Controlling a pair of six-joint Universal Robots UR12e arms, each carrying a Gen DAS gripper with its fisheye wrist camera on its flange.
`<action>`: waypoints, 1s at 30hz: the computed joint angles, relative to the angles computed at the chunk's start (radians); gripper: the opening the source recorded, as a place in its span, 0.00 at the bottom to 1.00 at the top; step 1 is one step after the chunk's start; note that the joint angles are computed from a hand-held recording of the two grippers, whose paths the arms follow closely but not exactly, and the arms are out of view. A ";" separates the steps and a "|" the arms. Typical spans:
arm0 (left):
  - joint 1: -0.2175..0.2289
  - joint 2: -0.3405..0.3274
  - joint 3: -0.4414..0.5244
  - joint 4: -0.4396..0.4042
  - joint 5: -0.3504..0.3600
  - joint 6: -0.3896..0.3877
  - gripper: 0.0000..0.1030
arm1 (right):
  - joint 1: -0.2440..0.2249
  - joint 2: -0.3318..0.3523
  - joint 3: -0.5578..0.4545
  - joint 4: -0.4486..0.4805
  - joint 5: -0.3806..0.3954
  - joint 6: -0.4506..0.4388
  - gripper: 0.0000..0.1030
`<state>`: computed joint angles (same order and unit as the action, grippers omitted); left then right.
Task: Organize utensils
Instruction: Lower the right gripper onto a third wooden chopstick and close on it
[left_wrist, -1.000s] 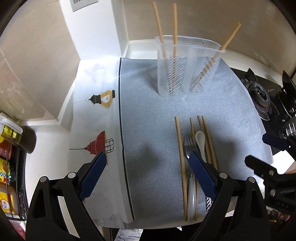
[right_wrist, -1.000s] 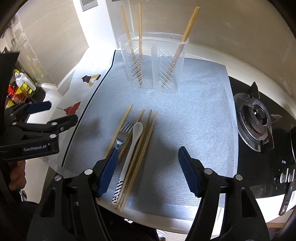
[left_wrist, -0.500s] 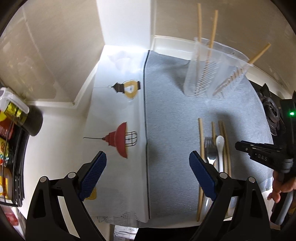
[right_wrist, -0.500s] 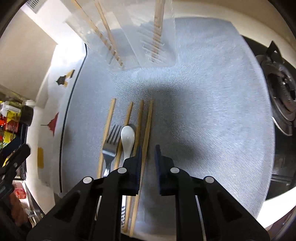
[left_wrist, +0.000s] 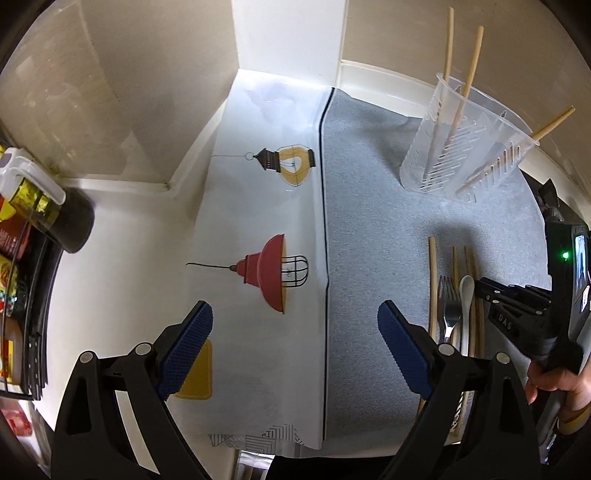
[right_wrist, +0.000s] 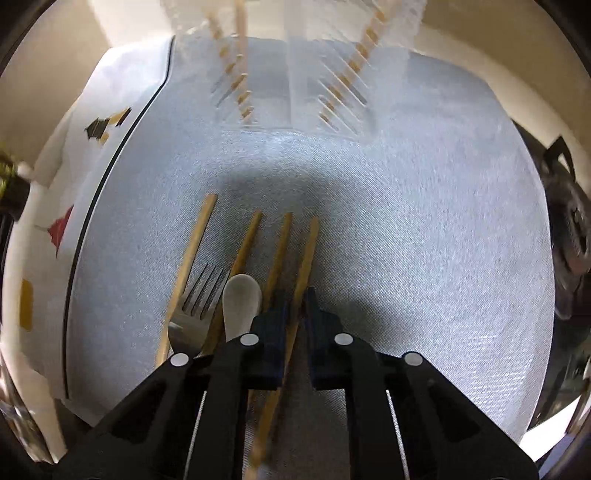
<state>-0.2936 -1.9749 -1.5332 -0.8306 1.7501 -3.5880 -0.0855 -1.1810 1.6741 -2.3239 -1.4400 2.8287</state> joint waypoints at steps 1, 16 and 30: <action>-0.001 -0.003 0.004 0.002 -0.004 0.004 0.86 | -0.007 -0.002 -0.001 0.009 0.010 0.012 0.06; -0.024 -0.190 0.243 -0.117 -0.221 0.174 0.83 | -0.105 -0.052 0.063 -0.023 -0.002 0.097 0.07; -0.051 -0.319 0.432 -0.350 -0.157 0.219 0.55 | -0.133 -0.053 0.066 -0.021 0.036 0.062 0.07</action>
<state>-0.3449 -2.2937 -1.1014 -1.1810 1.5931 -3.3685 -0.2186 -1.2341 1.7403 -2.3447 -1.4044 2.8904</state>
